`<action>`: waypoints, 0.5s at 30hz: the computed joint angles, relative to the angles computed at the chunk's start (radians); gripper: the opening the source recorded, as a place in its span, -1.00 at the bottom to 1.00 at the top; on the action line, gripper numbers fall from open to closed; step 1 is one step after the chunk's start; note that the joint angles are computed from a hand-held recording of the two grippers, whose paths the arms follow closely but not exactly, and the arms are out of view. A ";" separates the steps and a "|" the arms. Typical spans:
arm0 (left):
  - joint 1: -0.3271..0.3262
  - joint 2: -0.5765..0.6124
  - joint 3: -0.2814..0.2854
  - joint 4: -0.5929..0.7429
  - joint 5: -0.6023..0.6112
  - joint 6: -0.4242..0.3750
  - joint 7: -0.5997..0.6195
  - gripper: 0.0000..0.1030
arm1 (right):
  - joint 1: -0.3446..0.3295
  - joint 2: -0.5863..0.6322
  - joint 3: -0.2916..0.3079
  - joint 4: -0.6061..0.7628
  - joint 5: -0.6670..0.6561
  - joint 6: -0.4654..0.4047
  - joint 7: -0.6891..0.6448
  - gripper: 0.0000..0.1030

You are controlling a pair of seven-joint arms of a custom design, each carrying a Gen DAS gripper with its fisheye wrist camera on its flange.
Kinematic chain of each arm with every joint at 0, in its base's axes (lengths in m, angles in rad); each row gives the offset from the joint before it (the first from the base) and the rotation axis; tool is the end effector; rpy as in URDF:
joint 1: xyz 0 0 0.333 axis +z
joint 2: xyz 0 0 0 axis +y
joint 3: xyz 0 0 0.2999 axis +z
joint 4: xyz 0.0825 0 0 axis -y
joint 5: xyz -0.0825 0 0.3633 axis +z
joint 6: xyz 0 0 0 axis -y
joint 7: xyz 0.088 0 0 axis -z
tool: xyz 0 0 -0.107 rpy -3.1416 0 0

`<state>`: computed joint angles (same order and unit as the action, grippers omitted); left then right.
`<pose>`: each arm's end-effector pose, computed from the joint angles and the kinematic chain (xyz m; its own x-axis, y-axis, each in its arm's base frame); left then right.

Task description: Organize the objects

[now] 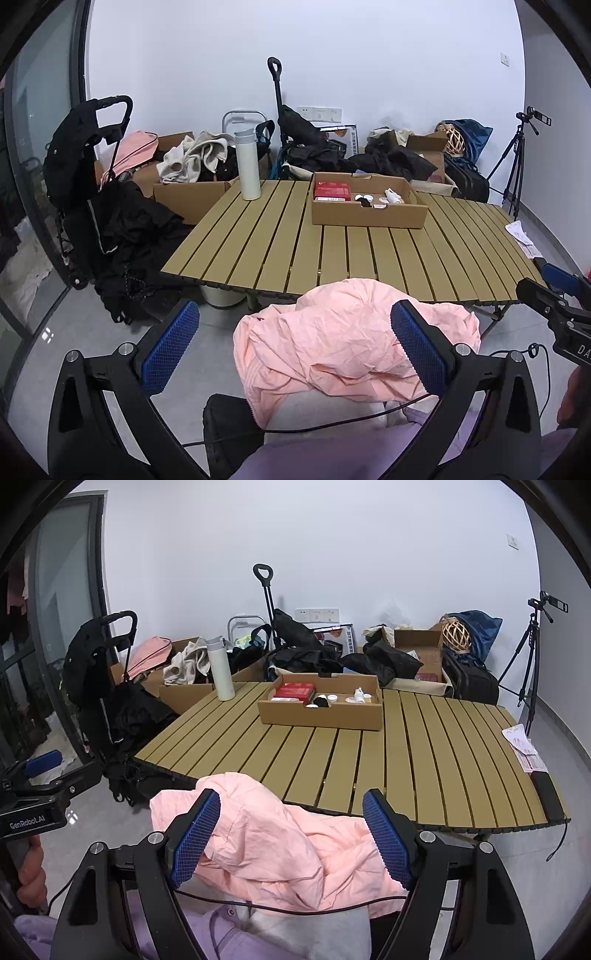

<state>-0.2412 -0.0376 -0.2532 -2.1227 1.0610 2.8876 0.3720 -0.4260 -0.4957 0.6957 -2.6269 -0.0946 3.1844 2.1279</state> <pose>0.4608 -0.3078 0.4907 -0.2248 -0.9742 -0.0177 -0.5637 0.1448 -0.8132 0.4153 0.1455 0.4820 -0.0524 -0.9958 -0.0751 -0.5522 0.0915 -0.8287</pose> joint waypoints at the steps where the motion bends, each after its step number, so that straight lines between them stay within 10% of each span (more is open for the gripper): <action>1: -0.001 0.002 0.000 0.002 -0.005 -0.003 0.005 1.00 | 0.001 0.002 -0.002 0.002 -0.001 -0.001 -0.002 0.61; 15: -0.002 0.001 0.001 0.001 -0.019 -0.008 0.027 1.00 | 0.031 0.022 -0.025 0.006 -0.005 -0.004 -0.015 0.61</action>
<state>-0.2432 -0.0364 -0.2527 -2.1219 1.0419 2.8792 0.3985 -0.3948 -0.4735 0.6707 -2.6207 -0.0996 3.1802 2.1125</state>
